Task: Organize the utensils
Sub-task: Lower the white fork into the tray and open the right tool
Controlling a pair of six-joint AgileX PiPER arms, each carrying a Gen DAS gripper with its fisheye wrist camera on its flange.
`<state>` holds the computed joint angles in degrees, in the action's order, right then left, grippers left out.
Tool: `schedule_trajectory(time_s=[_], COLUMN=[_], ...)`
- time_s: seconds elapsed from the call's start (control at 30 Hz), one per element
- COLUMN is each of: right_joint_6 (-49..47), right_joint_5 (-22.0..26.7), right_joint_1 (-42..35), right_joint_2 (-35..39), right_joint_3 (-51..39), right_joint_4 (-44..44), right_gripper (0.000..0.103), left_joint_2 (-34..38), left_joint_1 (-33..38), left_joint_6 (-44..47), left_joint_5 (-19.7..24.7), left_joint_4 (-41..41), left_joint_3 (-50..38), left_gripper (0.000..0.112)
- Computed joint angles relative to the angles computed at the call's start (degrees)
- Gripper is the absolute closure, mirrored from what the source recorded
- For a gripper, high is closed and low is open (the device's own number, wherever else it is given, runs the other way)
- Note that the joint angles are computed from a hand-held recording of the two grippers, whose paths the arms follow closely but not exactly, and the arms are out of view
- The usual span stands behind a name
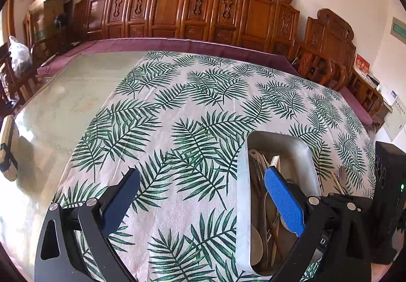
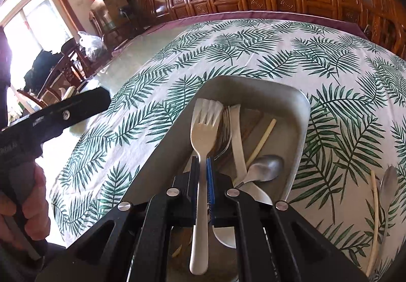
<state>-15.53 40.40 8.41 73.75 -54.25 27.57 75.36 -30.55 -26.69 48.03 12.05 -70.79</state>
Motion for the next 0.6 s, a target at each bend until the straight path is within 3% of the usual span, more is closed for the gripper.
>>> schedule_trajectory(time_s=[0.33, 0.47, 0.53, 0.6], right_joint_6=[-6.0, -13.3, -19.6, -25.3], right_joint_5=[4.1, 10.3, 14.5, 17.4], right_joint_1=[-5.4, -14.8, -22.3, -29.3], right_joint_2=[-7.6, -13.9, -16.5, -17.4], right_joint_3=[1.8, 2.8, 3.2, 3.2], right_joint_4=[0.7, 2.1, 4.4, 6.3], right_gripper=[0.094, 0.093, 0.082, 0.079], left_joint_2=[-0.2, -0.6, -0.5, -0.2], left_joint_1=[-3.3, -6.7, -9.1, -11.4], left_joint_6=[-3.1, -5.6, -7.5, -8.8], left_joint_5=[0.6, 1.1, 1.8, 2.0], left_joint_4=[1.6, 3.2, 4.4, 5.2], left_joint_3=[-0.2, -0.5, -1.0, -1.5], left_gripper=[0.017, 0.017, 0.017, 0.017])
